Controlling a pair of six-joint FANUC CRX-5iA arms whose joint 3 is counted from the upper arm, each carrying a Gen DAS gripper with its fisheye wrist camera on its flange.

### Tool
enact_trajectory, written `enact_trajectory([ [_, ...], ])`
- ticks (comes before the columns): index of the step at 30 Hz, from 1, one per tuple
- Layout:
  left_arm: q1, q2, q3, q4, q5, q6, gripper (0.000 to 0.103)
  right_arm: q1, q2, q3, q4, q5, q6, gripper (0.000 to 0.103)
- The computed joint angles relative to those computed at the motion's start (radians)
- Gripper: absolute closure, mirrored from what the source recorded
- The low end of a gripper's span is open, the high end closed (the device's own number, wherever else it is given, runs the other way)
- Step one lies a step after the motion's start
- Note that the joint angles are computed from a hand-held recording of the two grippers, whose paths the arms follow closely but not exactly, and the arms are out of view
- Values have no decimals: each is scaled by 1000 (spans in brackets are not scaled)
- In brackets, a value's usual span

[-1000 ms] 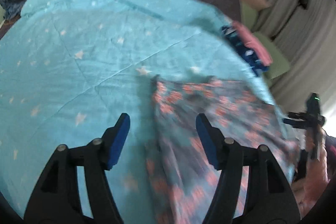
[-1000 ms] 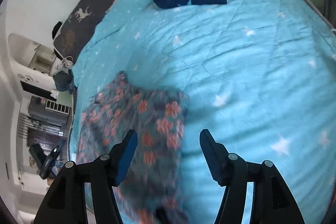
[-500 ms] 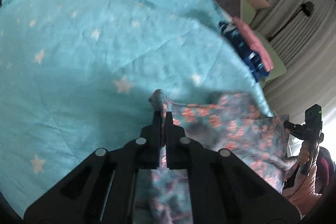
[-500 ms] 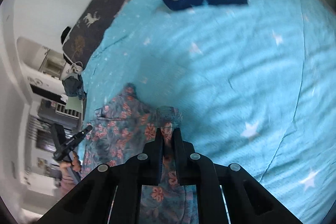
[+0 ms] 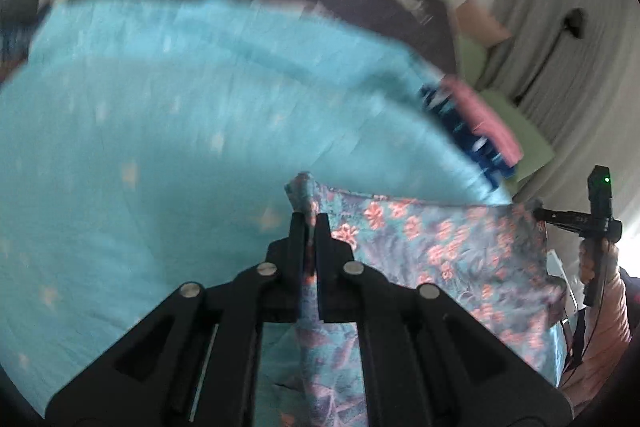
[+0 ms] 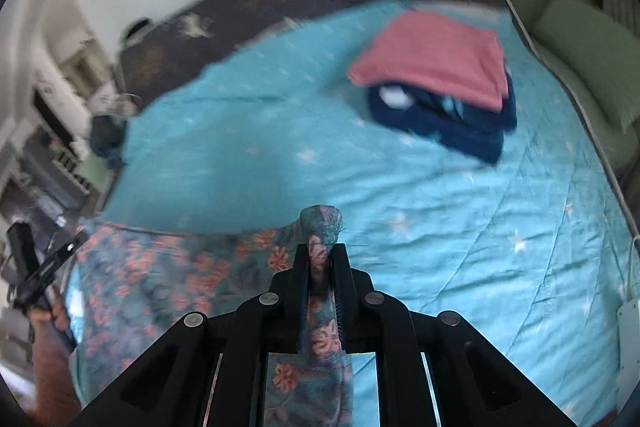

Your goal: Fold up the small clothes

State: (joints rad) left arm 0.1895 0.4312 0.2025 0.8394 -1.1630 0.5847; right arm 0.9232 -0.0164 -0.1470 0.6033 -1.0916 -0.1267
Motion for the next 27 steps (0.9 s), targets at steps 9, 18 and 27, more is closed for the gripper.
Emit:
enact_trajectory([
  [9, 8, 36, 30, -59, -19, 108, 90, 35, -94, -107, -19, 6, -103, 84],
  [18, -75, -73, -9, 31, -80, -75, 55, 200, -233, -240, -31, 87, -182, 61],
  [27, -403, 24, 202, -136, -231, -66, 36, 390, -244, -358, 46, 121, -383, 45],
])
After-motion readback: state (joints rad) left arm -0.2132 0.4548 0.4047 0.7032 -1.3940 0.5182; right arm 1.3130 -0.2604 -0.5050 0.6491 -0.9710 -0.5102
